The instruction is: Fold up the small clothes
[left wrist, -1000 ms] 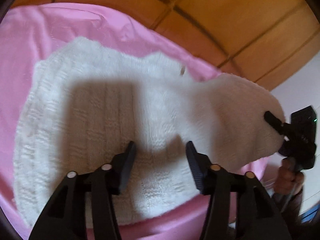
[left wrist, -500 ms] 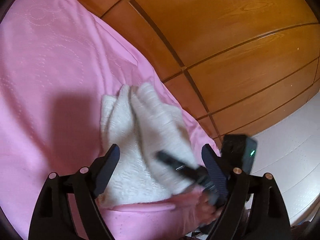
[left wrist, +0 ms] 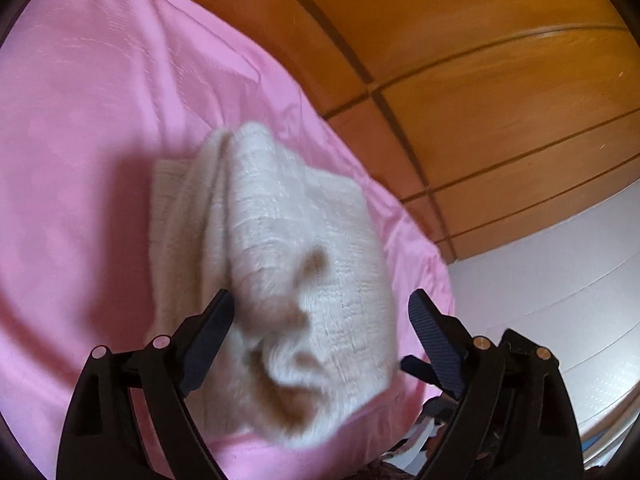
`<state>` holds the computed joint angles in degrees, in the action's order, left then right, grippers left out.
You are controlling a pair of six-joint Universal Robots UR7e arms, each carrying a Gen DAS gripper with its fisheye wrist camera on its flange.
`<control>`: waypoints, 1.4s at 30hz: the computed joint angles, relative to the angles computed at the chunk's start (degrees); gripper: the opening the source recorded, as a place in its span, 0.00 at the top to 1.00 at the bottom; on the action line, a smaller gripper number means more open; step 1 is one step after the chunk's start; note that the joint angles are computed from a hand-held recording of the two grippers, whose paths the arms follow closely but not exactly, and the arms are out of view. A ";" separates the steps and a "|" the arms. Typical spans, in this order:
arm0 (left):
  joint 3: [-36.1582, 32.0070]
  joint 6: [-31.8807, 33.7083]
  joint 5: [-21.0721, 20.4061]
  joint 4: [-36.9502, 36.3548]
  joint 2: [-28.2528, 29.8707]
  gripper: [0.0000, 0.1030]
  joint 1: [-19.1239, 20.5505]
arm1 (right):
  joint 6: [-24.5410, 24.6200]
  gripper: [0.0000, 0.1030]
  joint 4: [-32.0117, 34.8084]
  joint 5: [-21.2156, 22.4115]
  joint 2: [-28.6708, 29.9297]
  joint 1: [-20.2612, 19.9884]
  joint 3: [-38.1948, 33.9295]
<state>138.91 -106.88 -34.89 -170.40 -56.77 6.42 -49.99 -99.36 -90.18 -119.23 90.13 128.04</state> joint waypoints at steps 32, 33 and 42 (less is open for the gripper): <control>-30.47 -30.38 -9.34 86.81 4.87 0.24 -1.35 | -2.34 0.30 -8.76 -3.16 -1.90 -5.39 4.15; -30.51 -30.58 -9.52 87.19 4.91 0.23 -1.86 | -1.12 0.30 -9.55 -3.08 -1.00 -5.53 3.61; -29.96 -30.18 -9.50 87.84 4.71 0.17 -2.91 | 9.46 0.16 -11.99 -0.51 9.05 -4.97 0.24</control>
